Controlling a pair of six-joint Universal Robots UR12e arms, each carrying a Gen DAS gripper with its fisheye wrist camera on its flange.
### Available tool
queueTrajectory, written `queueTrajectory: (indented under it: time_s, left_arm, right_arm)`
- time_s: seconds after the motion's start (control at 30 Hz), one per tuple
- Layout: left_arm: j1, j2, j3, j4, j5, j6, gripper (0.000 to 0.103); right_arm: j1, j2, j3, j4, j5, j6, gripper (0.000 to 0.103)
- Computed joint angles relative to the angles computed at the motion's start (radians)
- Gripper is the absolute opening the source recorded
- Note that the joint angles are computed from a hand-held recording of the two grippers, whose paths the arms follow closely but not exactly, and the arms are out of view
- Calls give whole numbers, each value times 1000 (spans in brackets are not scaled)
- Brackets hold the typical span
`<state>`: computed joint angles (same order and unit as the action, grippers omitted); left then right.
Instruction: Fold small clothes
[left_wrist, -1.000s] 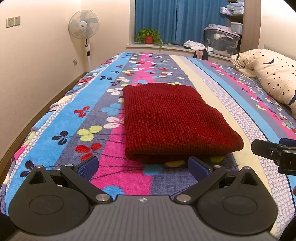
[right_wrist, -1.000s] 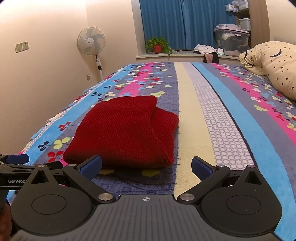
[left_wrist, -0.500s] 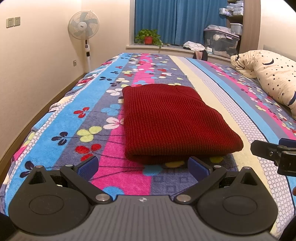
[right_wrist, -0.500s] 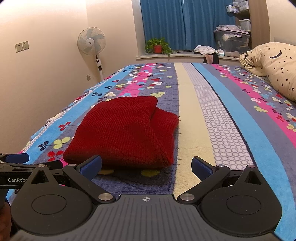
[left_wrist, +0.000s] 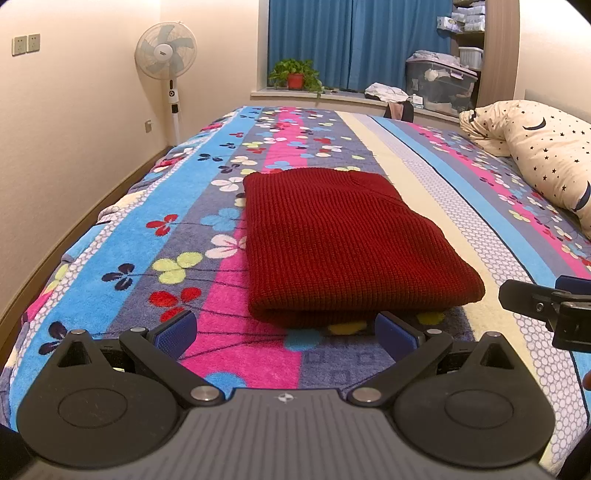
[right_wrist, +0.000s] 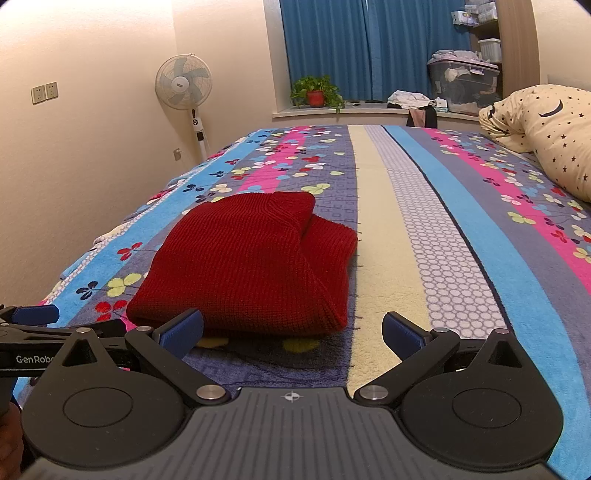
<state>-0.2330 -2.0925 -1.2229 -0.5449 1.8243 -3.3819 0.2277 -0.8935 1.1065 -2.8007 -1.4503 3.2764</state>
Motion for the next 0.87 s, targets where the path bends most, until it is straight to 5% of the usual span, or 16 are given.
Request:
queueTrajectory:
  time_s: [0.87]
  left_arm:
    - [1, -1, 0, 10, -1, 2, 103]
  right_arm:
    - [-2, -2, 2, 1, 5, -5, 102]
